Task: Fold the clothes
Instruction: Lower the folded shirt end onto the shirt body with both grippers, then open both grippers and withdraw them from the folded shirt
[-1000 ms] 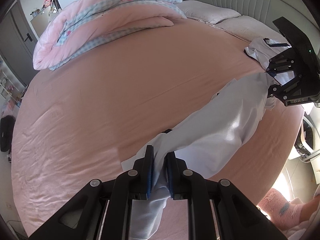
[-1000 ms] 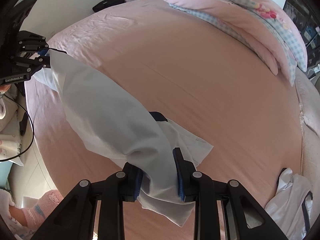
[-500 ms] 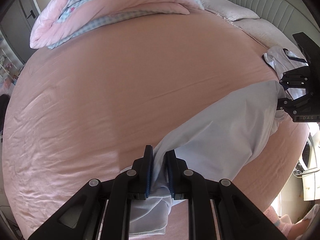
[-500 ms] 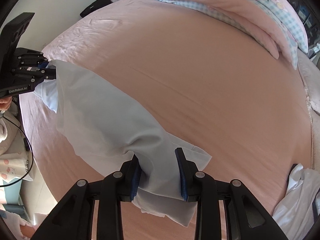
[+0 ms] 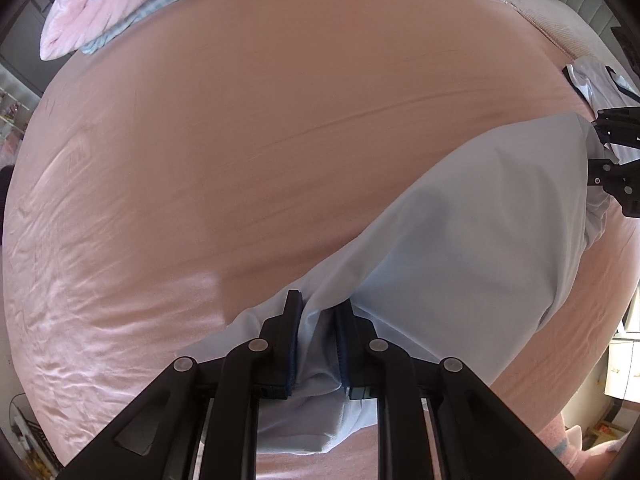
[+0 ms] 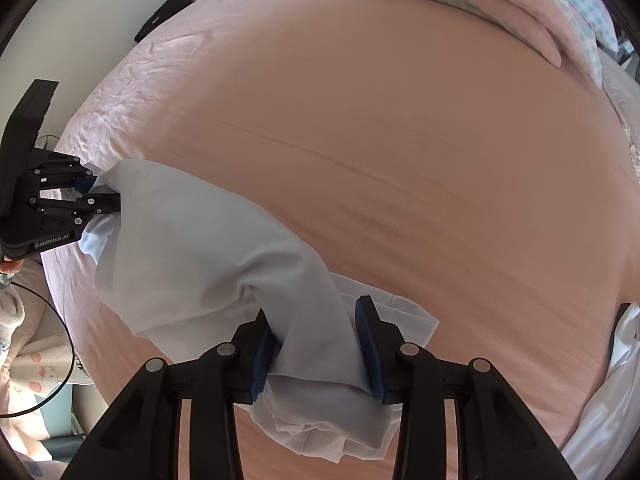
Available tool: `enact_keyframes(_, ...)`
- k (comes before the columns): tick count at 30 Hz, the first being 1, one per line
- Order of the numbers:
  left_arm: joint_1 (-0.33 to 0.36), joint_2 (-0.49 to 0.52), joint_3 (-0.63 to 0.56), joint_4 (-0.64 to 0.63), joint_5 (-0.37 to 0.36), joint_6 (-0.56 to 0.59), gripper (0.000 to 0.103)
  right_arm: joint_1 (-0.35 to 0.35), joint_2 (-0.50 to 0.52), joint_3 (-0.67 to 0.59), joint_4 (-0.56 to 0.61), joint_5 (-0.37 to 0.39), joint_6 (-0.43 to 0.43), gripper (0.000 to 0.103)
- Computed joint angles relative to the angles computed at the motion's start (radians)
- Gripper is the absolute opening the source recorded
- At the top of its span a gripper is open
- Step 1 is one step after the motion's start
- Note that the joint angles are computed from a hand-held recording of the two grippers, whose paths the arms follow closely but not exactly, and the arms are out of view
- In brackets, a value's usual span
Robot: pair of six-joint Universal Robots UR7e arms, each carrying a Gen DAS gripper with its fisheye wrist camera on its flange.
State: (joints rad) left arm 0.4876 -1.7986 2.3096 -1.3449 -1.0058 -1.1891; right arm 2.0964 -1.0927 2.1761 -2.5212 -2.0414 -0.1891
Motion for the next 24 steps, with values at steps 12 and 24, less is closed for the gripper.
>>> enact_keyframes(12, -0.002, -0.154, 0.013, -0.083, -0.033, -0.133, 0.022, -0.02, -0.06, 0.014, -0.03, 0.016, 0.032, 0.061)
enact_keyframes(24, -0.304, -0.308, 0.03, 0.244, 0.005, -0.552, 0.067, 0.03, -0.14, 0.093, -0.146, 0.014, -0.025, 0.067)
